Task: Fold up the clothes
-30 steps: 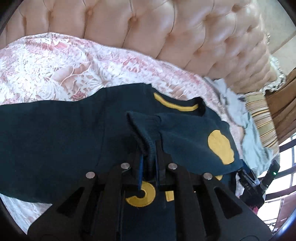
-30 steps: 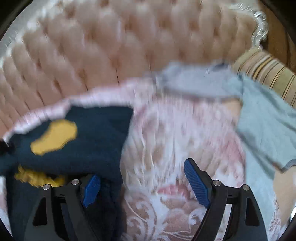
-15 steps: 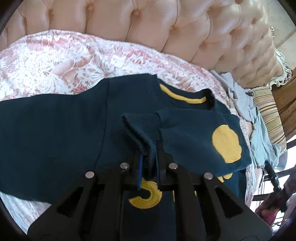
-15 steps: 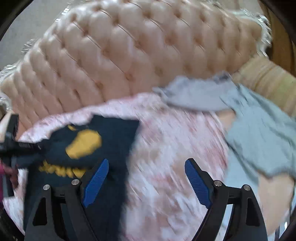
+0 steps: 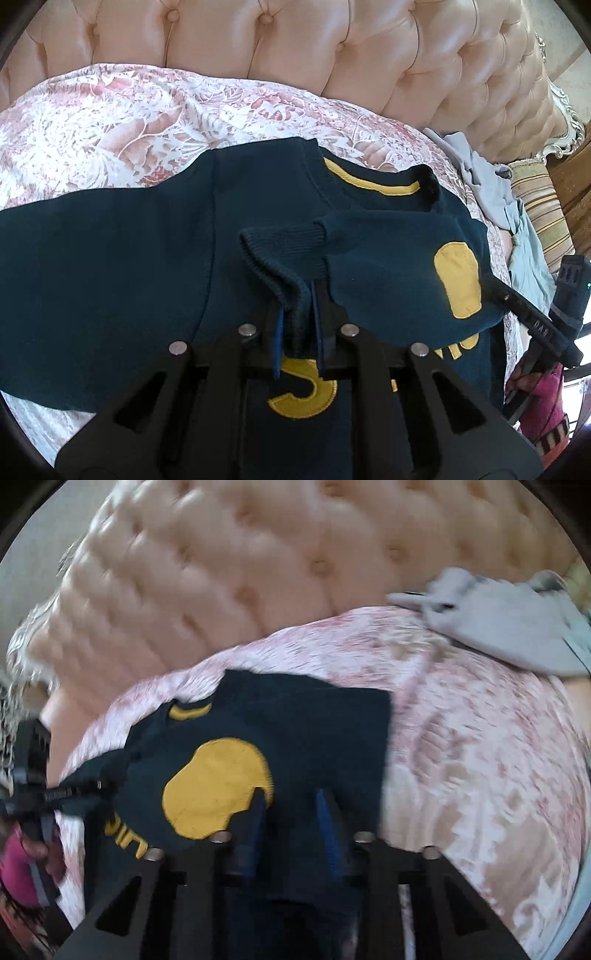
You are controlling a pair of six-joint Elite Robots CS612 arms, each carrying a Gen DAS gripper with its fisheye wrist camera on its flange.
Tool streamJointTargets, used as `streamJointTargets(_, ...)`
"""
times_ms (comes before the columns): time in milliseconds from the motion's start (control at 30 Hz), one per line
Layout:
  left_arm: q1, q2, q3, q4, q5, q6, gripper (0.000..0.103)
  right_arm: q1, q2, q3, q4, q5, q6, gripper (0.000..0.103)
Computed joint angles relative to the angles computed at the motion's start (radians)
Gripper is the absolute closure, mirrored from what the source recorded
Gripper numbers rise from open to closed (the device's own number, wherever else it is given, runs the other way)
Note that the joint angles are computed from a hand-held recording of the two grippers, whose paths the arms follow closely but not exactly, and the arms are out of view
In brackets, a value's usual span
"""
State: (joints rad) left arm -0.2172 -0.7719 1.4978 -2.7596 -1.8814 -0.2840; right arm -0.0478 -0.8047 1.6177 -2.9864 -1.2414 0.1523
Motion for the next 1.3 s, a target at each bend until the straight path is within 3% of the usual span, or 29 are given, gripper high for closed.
streamJointTargets(133, -0.011, -0.007, 0.007, -0.007, 0.04, 0.031, 0.086, 0.024, -0.01, -0.011, -0.029, -0.088, -0.034, 0.071)
streamJointTargets(200, -0.02, -0.012, 0.015, -0.015, 0.074, 0.053, 0.086, 0.041, 0.007, -0.049, 0.018, -0.136, -0.074, 0.057)
streamJointTargets(267, -0.028, -0.017, 0.023, -0.025, 0.107, 0.075, 0.085, 0.057, 0.026, -0.089, 0.065, -0.185, -0.112, 0.051)
streamJointTargets(467, -0.044, -0.023, 0.04, -0.056, 0.172, 0.126, 0.084, 0.053, 0.019, -0.08, 0.053, -0.209, -0.072, 0.05)
streamJointTargets(533, -0.046, -0.023, 0.043, -0.061, 0.179, 0.128, 0.084, 0.064, 0.015, -0.08, 0.003, -0.255, -0.084, 0.04)
streamJointTargets(567, -0.046, -0.024, 0.043, -0.061, 0.18, 0.126, 0.084, 0.067, 0.019, -0.09, -0.008, -0.267, -0.099, 0.023)
streamJointTargets(600, -0.046, -0.024, 0.043, -0.061, 0.181, 0.124, 0.083, 0.069, 0.025, -0.101, -0.013, -0.277, -0.113, 0.015)
streamJointTargets(700, -0.049, -0.025, 0.044, -0.057, 0.192, 0.119, 0.079, 0.069, 0.063, -0.177, 0.144, -0.313, -0.145, 0.015)
streamJointTargets(767, -0.051, -0.027, 0.044, -0.053, 0.207, 0.115, 0.073, 0.061, 0.077, -0.199, 0.207, -0.308, -0.125, 0.01)
streamJointTargets(867, -0.055, -0.029, 0.044, -0.041, 0.262, 0.095, 0.036, 0.043, 0.07, -0.181, 0.202, -0.282, -0.053, 0.008)
streamJointTargets(900, -0.05, -0.025, 0.039, -0.03, 0.257, 0.081, 0.018, 0.041, 0.063, -0.168, 0.178, -0.283, -0.033, 0.008)
streamJointTargets(933, -0.045, -0.022, 0.033, -0.019, 0.248, 0.066, 0.011, 0.043, 0.059, -0.16, 0.151, -0.287, -0.038, 0.006)
streamJointTargets(1033, -0.033, -0.015, 0.031, -0.017, 0.22, 0.039, 0.004, 0.053, 0.052, -0.148, 0.094, -0.263, -0.09, 0.006)
streamJointTargets(1167, -0.038, -0.017, 0.039, -0.026, 0.237, 0.031, 0.002, 0.063, 0.077, -0.199, 0.215, -0.293, -0.148, 0.006)
streamJointTargets(1200, -0.04, -0.018, 0.04, -0.027, 0.242, 0.032, 0.001, 0.058, 0.086, -0.211, 0.252, -0.296, -0.141, 0.0)
streamJointTargets(1267, -0.04, -0.018, 0.042, -0.032, 0.247, 0.034, 0.0, 0.033, 0.083, -0.196, 0.226, -0.227, -0.061, 0.0)
streamJointTargets(1300, -0.04, -0.017, 0.042, -0.034, 0.248, 0.037, 0.0, 0.028, 0.078, -0.191, 0.224, -0.228, -0.033, 0.0)
